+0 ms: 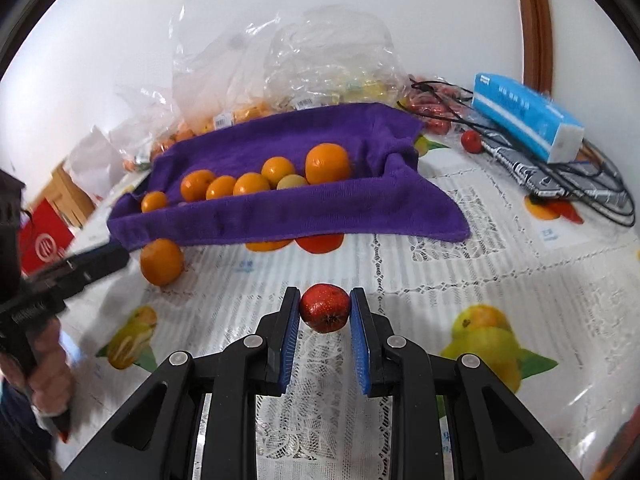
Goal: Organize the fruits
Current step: 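Close the left gripper on a large orange in front of the towel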
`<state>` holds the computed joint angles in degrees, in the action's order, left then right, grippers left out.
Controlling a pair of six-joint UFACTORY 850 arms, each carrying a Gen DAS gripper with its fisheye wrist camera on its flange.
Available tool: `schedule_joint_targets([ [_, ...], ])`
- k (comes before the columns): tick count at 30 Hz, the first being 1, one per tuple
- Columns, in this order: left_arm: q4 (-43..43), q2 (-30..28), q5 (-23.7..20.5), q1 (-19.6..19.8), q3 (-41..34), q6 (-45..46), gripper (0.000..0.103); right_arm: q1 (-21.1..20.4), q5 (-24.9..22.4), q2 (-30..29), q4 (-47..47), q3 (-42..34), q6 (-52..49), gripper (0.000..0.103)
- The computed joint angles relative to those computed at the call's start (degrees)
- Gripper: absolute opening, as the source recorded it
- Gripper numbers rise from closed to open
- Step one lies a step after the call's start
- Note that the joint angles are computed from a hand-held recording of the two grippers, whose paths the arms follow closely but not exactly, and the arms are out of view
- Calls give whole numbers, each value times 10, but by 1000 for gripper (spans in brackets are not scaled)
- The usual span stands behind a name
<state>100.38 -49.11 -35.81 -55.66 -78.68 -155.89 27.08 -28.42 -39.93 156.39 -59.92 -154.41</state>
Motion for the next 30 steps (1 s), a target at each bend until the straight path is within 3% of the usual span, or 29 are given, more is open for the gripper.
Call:
schedule_joint_targets([
  [4, -111, -29, 22, 5, -58, 137, 60, 4, 2, -1, 4, -1, -5, 25],
  [8, -251, -68, -16, 2, -132, 300, 60, 3, 6, -3, -3, -5, 4, 25],
  [12, -350, -102, -44, 2, -193, 422, 52, 2, 6, -2, 19, -2, -11, 25],
  [15, -359, -108, -54, -1, -204, 439, 49, -1, 3, -2, 22, -1, -3, 25],
  [19, -335, -92, -38, 2, -176, 385, 40, -2, 6, -3, 30, -2, 0, 25],
  [30, -295, -83, -9, 8, -159, 325, 41, 1, 1, -1, 35, 0, -19, 25],
])
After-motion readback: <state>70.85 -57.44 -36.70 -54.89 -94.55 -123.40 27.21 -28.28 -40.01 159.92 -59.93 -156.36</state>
